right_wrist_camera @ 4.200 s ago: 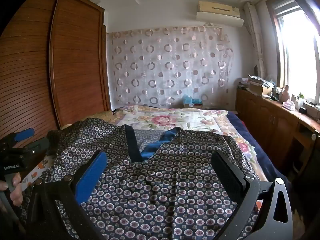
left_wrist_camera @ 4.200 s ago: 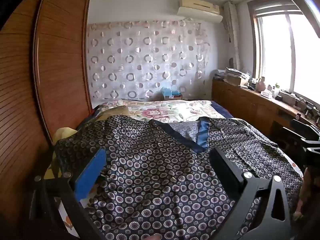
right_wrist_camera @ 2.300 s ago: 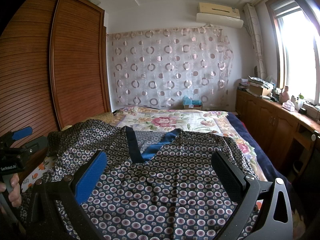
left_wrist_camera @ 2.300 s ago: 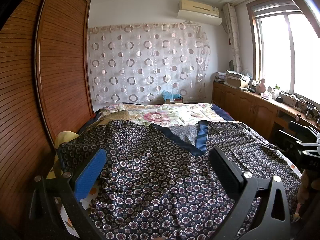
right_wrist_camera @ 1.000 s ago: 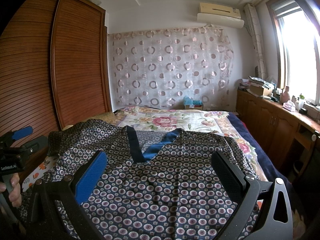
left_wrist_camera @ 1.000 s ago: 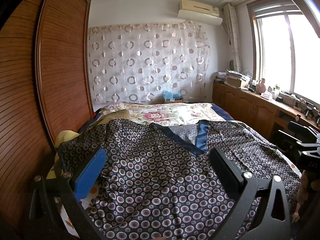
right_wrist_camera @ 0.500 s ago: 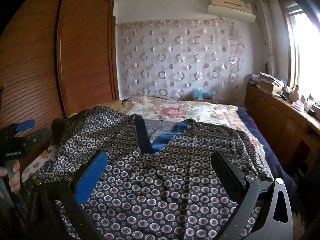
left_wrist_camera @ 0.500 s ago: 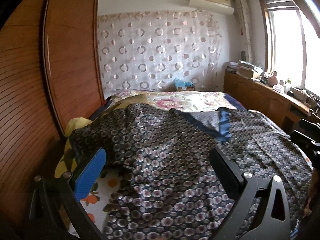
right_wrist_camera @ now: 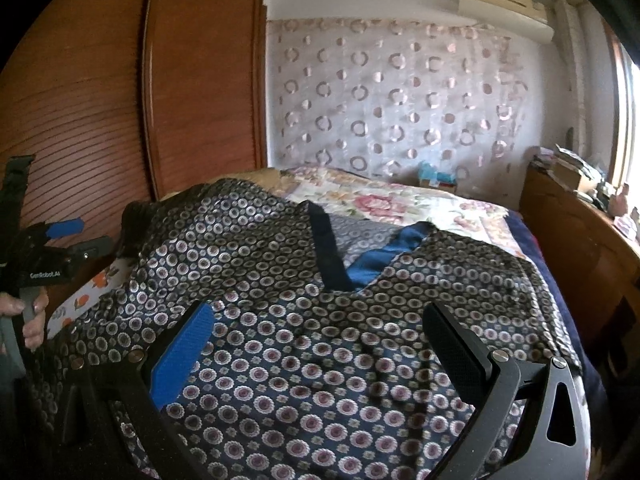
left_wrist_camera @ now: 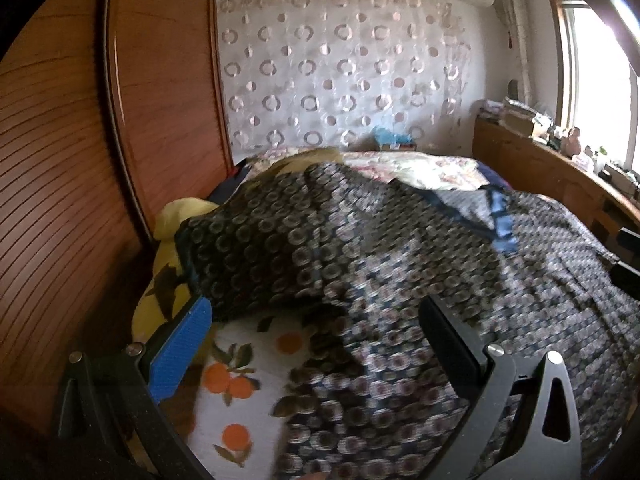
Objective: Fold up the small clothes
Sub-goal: 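Grasp the garment edge with the left gripper and lift it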
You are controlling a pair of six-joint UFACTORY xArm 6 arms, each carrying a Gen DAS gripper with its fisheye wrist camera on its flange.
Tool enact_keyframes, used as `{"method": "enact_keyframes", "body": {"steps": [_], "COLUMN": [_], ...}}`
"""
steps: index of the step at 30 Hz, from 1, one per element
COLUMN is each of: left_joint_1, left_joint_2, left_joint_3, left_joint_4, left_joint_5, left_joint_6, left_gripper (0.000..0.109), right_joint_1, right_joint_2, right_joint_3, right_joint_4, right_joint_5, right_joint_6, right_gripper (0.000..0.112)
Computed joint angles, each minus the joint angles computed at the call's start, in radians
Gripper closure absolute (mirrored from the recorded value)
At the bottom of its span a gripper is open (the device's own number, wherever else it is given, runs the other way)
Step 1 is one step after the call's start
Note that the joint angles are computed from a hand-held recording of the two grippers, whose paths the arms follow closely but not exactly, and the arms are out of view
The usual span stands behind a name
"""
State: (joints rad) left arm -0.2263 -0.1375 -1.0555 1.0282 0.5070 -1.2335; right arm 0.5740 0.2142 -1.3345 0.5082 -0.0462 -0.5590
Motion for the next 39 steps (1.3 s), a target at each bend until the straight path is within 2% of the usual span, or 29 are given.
{"method": "enact_keyframes", "body": {"steps": [6, 13, 19, 21, 22, 24, 26, 29, 32, 35, 37, 39], "left_joint_1": [0.068, 0.120, 0.151, 0.150, 0.151, 0.156, 0.157, 0.157, 0.165, 0.185, 0.195, 0.198], "left_joint_2": [0.006, 0.034, 0.084, 0.109, 0.119, 0.136, 0.155, 0.183, 0.190, 0.174, 0.155, 0.137], "left_joint_3": [0.035, 0.036, 0.008, -0.018, -0.027, -0.041, -0.064, -0.092, -0.101, -0.082, -0.067, -0.056], "left_joint_4": [-0.133, -0.207, -0.406, -0.444, -0.466, -0.514, -0.541, -0.552, -0.557, -0.583, -0.617, -0.594], "left_joint_5": [-0.025, -0.046, -0.108, -0.094, -0.091, -0.090, -0.064, -0.042, -0.033, -0.071, -0.103, -0.128], "left_joint_6": [0.154, 0.273, 0.495, 0.549, 0.575, 0.622, 0.645, 0.675, 0.681, 0.693, 0.729, 0.722], "left_gripper": [0.006, 0.006, 0.018, 0.030, 0.032, 0.047, 0.050, 0.060, 0.084, 0.104, 0.106, 0.106], "right_joint_1": [-0.004, -0.019, -0.021, -0.024, -0.024, -0.026, -0.031, -0.027, -0.025, -0.026, -0.028, -0.028], "right_joint_2": [0.016, 0.050, 0.056, 0.053, 0.063, 0.067, 0.062, 0.071, 0.088, 0.097, 0.093, 0.081], "right_joint_3": [-0.056, -0.139, -0.172, -0.175, -0.181, -0.187, -0.186, -0.184, -0.200, -0.208, -0.202, -0.185], "right_joint_4": [0.047, -0.039, -0.053, -0.040, -0.028, -0.060, -0.085, -0.097, -0.105, -0.111, -0.114, -0.109], "right_joint_5": [0.105, 0.226, 0.259, 0.266, 0.262, 0.267, 0.272, 0.251, 0.245, 0.246, 0.245, 0.236], "right_joint_6": [-0.074, -0.035, -0.044, -0.059, -0.072, -0.049, -0.033, -0.016, 0.001, 0.013, 0.015, 0.014], "right_gripper": [0.009, 0.011, 0.011, 0.011, 0.011, 0.011, 0.011, 0.011, 0.011, 0.011, 0.011, 0.011]}}
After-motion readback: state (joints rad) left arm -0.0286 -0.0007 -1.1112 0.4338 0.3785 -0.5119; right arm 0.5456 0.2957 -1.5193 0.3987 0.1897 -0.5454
